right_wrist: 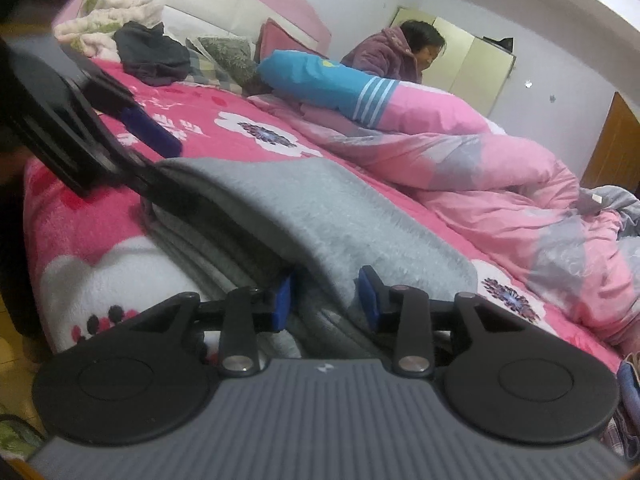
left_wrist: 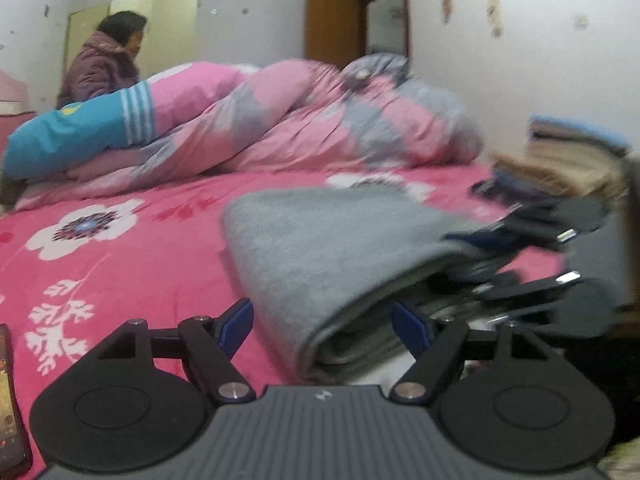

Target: Fold clothes

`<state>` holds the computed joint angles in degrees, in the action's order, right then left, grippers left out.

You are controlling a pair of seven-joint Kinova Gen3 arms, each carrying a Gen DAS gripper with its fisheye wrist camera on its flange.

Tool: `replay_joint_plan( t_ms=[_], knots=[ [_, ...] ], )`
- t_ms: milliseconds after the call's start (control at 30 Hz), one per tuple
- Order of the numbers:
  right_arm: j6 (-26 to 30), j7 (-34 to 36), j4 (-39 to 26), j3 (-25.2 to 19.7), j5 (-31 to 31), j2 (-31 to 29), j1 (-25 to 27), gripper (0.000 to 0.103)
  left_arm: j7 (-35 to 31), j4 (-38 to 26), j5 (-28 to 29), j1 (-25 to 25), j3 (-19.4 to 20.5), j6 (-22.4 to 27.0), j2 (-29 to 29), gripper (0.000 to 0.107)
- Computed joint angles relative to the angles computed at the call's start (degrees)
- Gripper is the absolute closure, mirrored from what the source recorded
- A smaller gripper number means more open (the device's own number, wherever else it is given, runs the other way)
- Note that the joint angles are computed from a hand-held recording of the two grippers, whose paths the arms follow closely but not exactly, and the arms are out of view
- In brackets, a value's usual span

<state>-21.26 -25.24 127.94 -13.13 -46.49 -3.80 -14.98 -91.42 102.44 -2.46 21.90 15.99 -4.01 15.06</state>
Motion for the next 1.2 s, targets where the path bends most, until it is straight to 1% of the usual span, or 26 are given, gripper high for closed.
replay_joint_plan(
  t_ms=[67,133,167,200,233,267,300,333,367,400,467,500,533,567,600,667,700,767,800,833,900,967,1033,1067,1133,1200],
  knots=[
    [-1.24,-0.25,0.36,-0.16,0.43,0.3,-0.28,0.069,-1.15,0.37,3.97,5.31,-5.08,-2.62,-0.44,0.024],
    [-3.17,1.71,0.77,-0.76,-1.19,0.58,-0.91,0.068,-4.6,-1.09,8.63,10.56,-10.39,-4.1,0.7,0.024],
    [-4.16,2.96,0.94,-0.77,-2.28,0.71,-1.58,0.068,-6.56,-2.54,10.96,12.95,-13.04,-4.11,1.98,0.025],
    [-4.55,4.36,0.88,-1.72,-4.1,0.52,-1.2,0.068,-8.45,-4.16,13.29,15.27,-15.7,-3.84,3.29,0.027],
    [-4.93,4.82,0.9,-3.23,-4.98,0.39,-0.08,0.068,-9.73,-5.67,15.62,17.55,-18.35,-2.7,4.55,0.029],
    [-4.78,4.36,0.99,-3.67,-4.94,-0.05,0.39,0.068,-11.07,-7.27,17.95,19.69,-21.0,-1.22,5.74,0.029],
    [-3.72,2.96,1.24,-3.05,-4.02,-1.41,0.37,0.069,-12.26,-8.07,20.28,21.87,-23.66,0.09,6.39,0.029],
    [-2.73,0.63,1.63,-1.37,-2.18,-2.72,-0.67,0.069,-13.23,-8.14,22.5,24.13,-26.31,0.53,6.57,0.029],
    [-1.79,-1.7,2.0,1.28,-0.38,-4.02,-2.77,0.069,-13.38,-8.17,23.86,26.36,-28.94,0.79,6.84,0.029],
    [-0.71,-4.03,2.32,3.94,0.51,-5.87,-5.1,0.069,-13.15,-8.37,24.37,27.63,-30.56,1.21,6.97,0.029],
    [0.04,-8.69,2.43,9.24,0.23,-8.75,-10.09,0.069,-11.95,-8.51,24.04,28.72,-32.07,1.6,7.1,0.029],
    [0.39,-11.02,2.16,11.74,-0.78,-9.74,-12.21,0.069,-10.78,-8.61,23.46,30.3,-34.04,2.02,7.26,0.029],
    [0.08,-13.35,2.06,13.22,-1.31,-9.96,-13.27,0.069,-9.32,-8.68,22.44,31.4,-35.43,2.28,7.42,0.029],
    [-0.23,-15.68,1.92,13.95,-0.93,-9.36,-13.27,0.069,-7.52,-8.56,20.76,32.14,-36.36,2.35,7.43,0.029],
    [-0.09,-18.01,1.98,13.92,0.37,-7.76,-12.21,0.069,-6.13,-8.47,19.47,32.72,-37.08,2.39,7.45,0.029],
    [1.49,-22.67,2.22,12.79,3.63,-4.27,-8.51,0.069,-3.98,-8.79,16.9,32.77,-37.24,3.24,7.57,0.028],
    [1.42,-25.0,3.09,12.44,4.39,-3.39,-8.0,0.068,-2.06,-8.75,15.06,32.95,-37.44,3.25,7.6,0.028],
    [0.29,-29.66,4.24,12.4,5.27,-3.91,-8.04,0.068,-0.2,-8.64,13.26,32.94,-37.38,3.2,7.61,0.028],
    [1.02,-31.58,3.67,11.35,6.9,-4.23,-6.47,0.068,0.45,-8.74,12.58,32.55,-37.05,3.3,7.57,0.028],
    [2.28,-32.56,2.8,9.41,7.81,-4.66,-3.83,0.068,1.62,-8.71,11.37,32.11,-36.59,3.27,7.46,0.028],
    [4.99,-31.94,0.79,5.26,6.81,-5.6,1.39,0.069,4.88,-8.66,7.98,31.53,-36.0,3.27,7.36,0.028],
    [4.7,-32.07,0.31,1.89,6.55,-6.68,4.52,0.069,5.75,-8.73,7.35,31.97,-36.5,3.37,7.41,0.028],
    [1.73,-33.44,0.32,0.13,7.81,-5.57,5.52,0.069,4.05,-8.84,9.32,33.34,-38.01,3.64,7.51,0.028],
    [1.1,-33.81,0.03,-1.36,8.26,-5.16,6.96,0.069,2.96,-8.95,10.4,33.84,-38.6,4.02,7.42,0.028],
    [0.76,-36.49,0.84,-2.62,10.66,-2.0,8.82,0.069,1.21,-8.97,12.39,35.26,-40.25,4.54,7.14,0.028],
    [-3.13,-41.15,3.52,-4.62,13.08,-0.31,10.08,0.069,-2.64,-9.03,16.69,38.58,-44.26,5.59,6.8,0.028]
  ],
)
